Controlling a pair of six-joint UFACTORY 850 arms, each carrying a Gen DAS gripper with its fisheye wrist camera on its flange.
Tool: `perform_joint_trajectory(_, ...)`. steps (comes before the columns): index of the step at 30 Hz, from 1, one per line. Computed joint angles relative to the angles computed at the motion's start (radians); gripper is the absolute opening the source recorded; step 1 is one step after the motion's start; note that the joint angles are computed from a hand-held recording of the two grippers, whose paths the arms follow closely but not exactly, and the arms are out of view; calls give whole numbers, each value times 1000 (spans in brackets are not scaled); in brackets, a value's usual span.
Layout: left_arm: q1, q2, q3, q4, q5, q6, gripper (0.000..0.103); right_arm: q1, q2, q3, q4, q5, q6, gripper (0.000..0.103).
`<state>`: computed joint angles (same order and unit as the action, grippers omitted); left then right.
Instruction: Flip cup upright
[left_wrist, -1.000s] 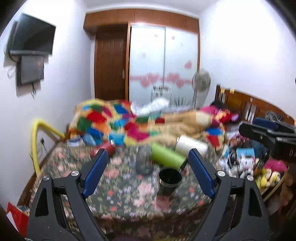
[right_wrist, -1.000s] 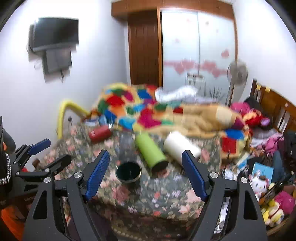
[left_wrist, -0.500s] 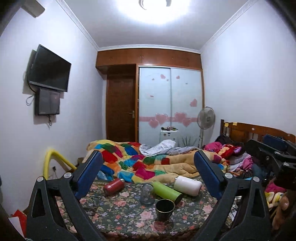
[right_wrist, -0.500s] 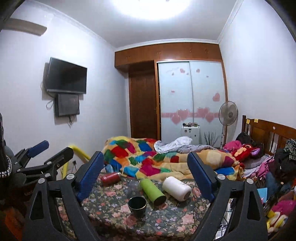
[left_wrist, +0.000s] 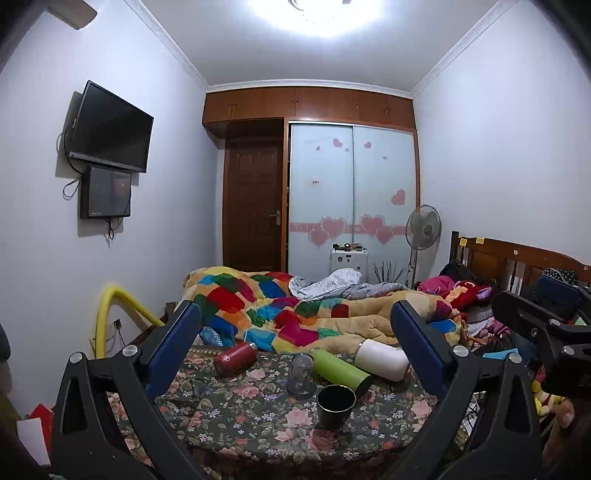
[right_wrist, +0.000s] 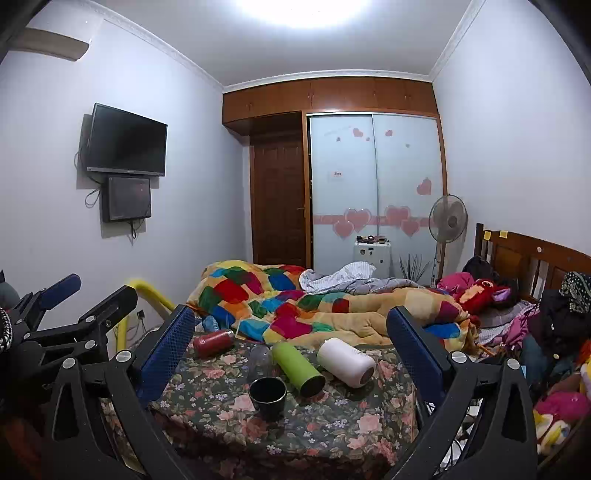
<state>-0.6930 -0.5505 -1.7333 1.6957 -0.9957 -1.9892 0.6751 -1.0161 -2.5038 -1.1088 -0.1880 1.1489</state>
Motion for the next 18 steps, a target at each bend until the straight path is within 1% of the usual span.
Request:
perform_joint_trajectory(1,1,-1,-1,-1,1,1,103,-1,15,21,31,4,-29,103)
perform_joint_trajectory(4,3,-1,1,-4,4,-3,103,0,37,61,-46,13,55,103)
perform_joint_trajectory(9,6,-6,-4,-8,11,1,103,0,52,85,-51,12,57,103)
perform_joint_trajectory(13,8,-10,-9,-11,20,5,103,1,51,81,-9,10,16,103)
perform_joint_trajectory(15,8,-12,-12,-11,21,7,103,1,36,54,72,5,-64,103)
perform_joint_trajectory(18,9,-17,-18,-13,24,12,103,1,35,52,84,2,-76,103)
